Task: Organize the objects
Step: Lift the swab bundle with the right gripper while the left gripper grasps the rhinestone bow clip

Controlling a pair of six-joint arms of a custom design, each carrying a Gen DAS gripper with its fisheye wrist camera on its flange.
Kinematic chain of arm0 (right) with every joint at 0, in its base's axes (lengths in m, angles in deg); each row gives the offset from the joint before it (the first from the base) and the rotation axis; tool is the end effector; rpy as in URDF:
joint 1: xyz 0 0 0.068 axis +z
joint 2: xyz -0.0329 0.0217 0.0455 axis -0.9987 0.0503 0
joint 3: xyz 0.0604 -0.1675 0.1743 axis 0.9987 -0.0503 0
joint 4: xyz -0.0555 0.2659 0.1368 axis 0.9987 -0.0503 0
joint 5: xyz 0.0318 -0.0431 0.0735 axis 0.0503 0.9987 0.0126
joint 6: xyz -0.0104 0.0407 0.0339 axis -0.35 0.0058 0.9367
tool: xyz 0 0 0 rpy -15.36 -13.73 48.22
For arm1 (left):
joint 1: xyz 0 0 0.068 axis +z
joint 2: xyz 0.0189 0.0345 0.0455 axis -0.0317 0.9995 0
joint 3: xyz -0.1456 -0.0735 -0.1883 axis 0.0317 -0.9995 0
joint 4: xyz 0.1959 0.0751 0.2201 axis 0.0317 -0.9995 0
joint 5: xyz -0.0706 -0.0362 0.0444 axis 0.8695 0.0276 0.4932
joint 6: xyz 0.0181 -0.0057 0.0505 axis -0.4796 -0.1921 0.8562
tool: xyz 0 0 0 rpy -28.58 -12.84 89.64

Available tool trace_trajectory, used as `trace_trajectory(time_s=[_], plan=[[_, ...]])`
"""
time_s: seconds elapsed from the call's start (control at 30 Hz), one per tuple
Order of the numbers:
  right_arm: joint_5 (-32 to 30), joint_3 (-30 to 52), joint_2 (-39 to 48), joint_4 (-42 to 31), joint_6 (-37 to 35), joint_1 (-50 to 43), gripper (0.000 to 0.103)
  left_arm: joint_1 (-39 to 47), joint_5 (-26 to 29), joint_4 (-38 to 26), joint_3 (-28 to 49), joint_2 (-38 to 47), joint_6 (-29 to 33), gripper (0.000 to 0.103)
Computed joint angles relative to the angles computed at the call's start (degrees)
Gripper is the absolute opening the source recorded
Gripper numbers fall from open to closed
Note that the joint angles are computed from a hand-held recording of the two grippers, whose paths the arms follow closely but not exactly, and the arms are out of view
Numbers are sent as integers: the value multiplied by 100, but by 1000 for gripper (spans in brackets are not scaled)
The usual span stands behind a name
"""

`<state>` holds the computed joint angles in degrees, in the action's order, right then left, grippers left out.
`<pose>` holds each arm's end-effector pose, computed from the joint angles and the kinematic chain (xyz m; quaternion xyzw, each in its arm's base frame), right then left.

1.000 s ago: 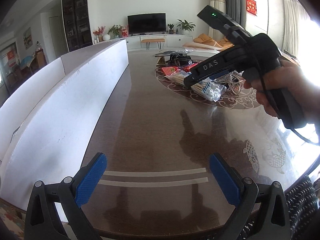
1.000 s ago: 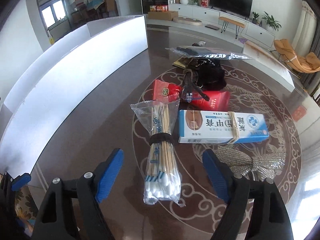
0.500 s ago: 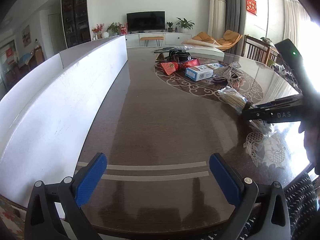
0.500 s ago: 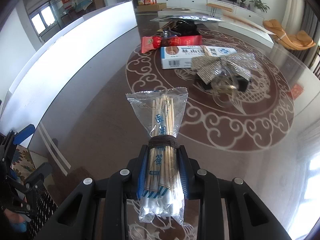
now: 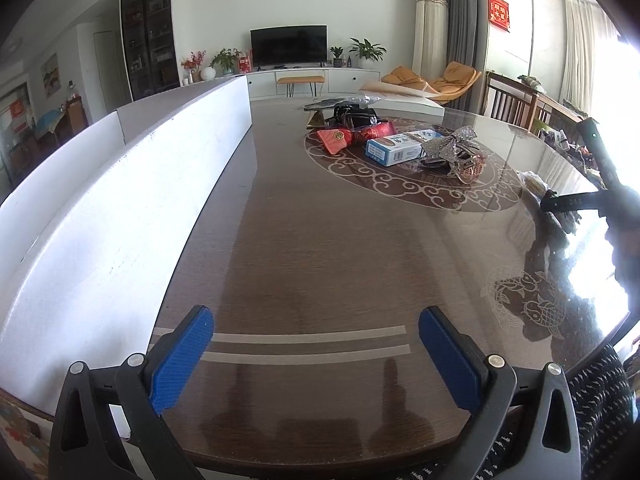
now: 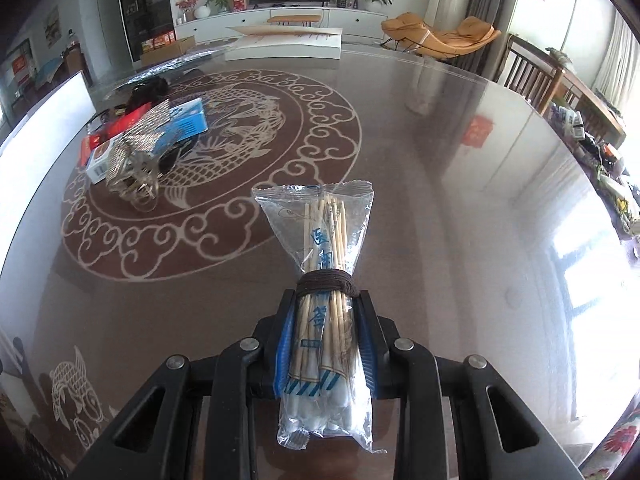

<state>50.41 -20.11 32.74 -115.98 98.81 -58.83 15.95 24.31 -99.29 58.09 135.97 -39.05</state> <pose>0.2421 0.1102 0.1195 0.2737 0.9215 -0.1186 0.2489 0.2991 0.0746 0.1168 0.2794 0.8774 -0.1116 0.3736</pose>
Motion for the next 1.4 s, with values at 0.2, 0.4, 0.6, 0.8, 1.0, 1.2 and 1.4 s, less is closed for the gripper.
trace_trajectory(time_s=[0.2, 0.4, 0.6, 0.8, 1.0, 1.2, 1.4], plan=[[-291, 974, 1174, 1025, -1364, -836, 29, -25, -47, 48, -79, -58, 41, 103], [-569, 1301, 1673, 1932, -2274, 62, 29, 15, -81, -13, -24, 23, 58, 103], [-713, 1602, 2049, 1989, -2482, 1259, 29, -110, -190, -77, 130, 191, 67, 103], [-506, 892, 1392, 1799, -1226, 1366, 29, -435, 283, -1717, 1765, 1149, 684, 103], [-664, 645, 941, 1394, -1141, 1367, 29, -835, 243, -3211, 3017, 1883, 2113, 103], [-787, 331, 622, 1496, -804, 1367, 30, -809, -276, -3340, 2808, 2033, 2648, 103], [-1142, 425, 583, 1362, -840, 1266, 35, -598, -402, -3546, 2467, 1917, 3309, 103]])
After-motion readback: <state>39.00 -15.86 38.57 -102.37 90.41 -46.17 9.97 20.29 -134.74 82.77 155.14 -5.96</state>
